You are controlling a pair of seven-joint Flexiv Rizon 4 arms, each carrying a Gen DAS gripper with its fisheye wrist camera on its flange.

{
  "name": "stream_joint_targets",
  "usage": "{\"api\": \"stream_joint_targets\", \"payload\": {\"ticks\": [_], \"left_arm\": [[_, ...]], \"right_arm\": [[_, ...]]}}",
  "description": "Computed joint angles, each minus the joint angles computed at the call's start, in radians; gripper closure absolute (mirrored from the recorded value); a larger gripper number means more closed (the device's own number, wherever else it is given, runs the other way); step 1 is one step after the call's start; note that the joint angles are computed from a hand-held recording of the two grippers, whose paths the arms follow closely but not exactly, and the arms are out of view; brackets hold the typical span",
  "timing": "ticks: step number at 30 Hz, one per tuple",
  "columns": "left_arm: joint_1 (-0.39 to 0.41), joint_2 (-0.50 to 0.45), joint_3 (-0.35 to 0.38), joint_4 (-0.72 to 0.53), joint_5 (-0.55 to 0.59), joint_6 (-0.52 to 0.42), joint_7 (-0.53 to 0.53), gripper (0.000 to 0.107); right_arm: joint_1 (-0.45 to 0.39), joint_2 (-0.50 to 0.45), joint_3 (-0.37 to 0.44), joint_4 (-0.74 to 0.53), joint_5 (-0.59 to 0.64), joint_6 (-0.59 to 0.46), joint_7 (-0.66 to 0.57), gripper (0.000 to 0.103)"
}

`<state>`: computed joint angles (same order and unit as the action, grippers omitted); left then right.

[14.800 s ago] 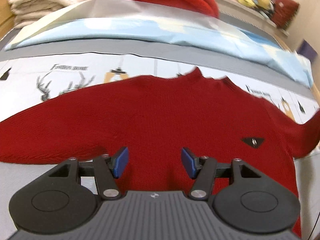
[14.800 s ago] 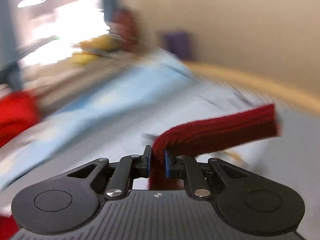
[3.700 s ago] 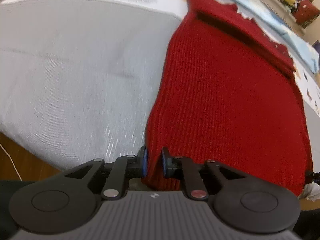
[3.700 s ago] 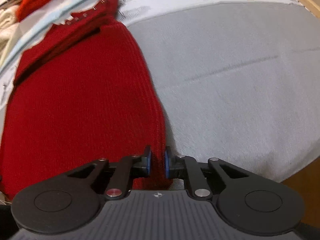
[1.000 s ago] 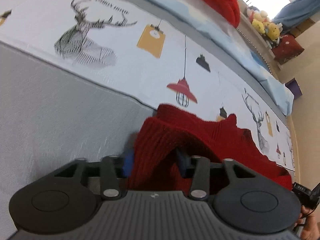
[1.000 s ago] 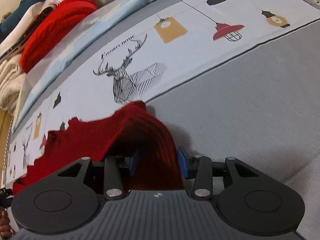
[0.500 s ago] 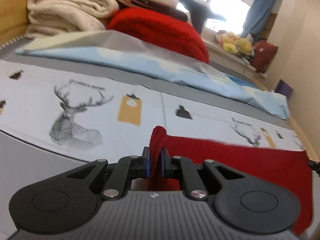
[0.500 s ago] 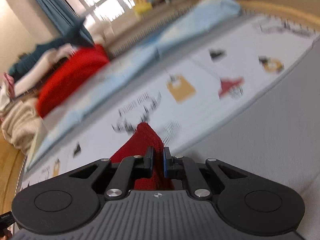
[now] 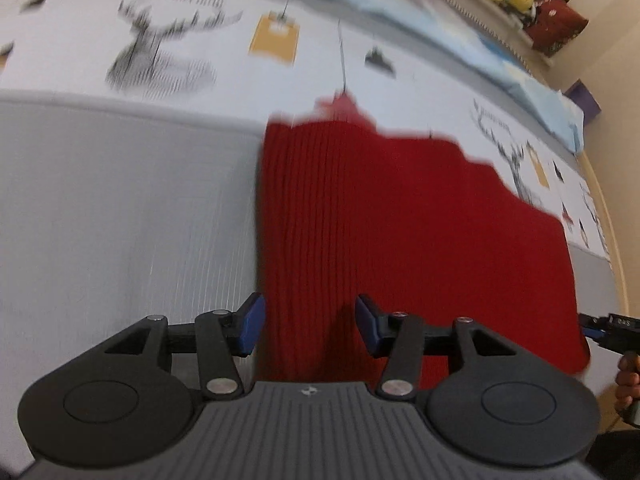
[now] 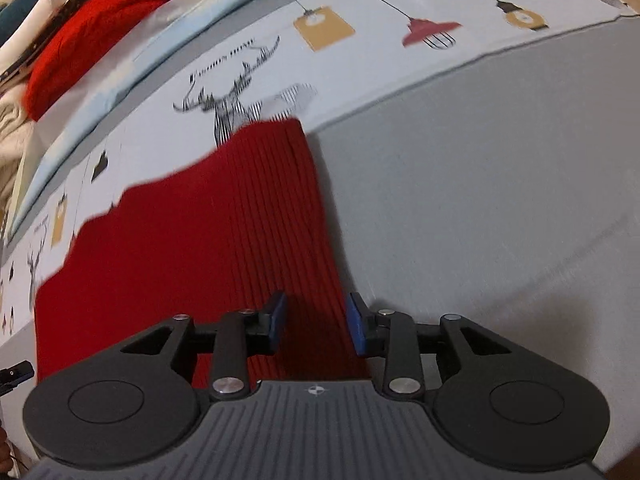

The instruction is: Fold small clothes

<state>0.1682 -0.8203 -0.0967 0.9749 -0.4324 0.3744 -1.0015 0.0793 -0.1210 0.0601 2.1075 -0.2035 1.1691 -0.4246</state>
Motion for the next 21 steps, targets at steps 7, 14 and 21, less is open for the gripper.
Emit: {"api": "stream_joint_targets", "payload": {"ticks": [7, 14, 21], "left_arm": [[0.047, 0.089, -0.002, 0.149, -0.044, -0.031, 0.083, 0.057], [0.084, 0.197, -0.037, 0.318, -0.214, 0.126, 0.189, 0.094], [0.000, 0.223, 0.057, 0.373, -0.022, 0.200, 0.141, 0.086]], "right_arm": [[0.013, 0.097, 0.040, 0.111, 0.036, 0.012, 0.011, 0.068], [-0.086, 0.214, 0.056, 0.236, -0.298, 0.219, 0.278, 0.092], [0.017, 0.183, 0.054, 0.179, -0.052, -0.033, 0.134, 0.090]]}}
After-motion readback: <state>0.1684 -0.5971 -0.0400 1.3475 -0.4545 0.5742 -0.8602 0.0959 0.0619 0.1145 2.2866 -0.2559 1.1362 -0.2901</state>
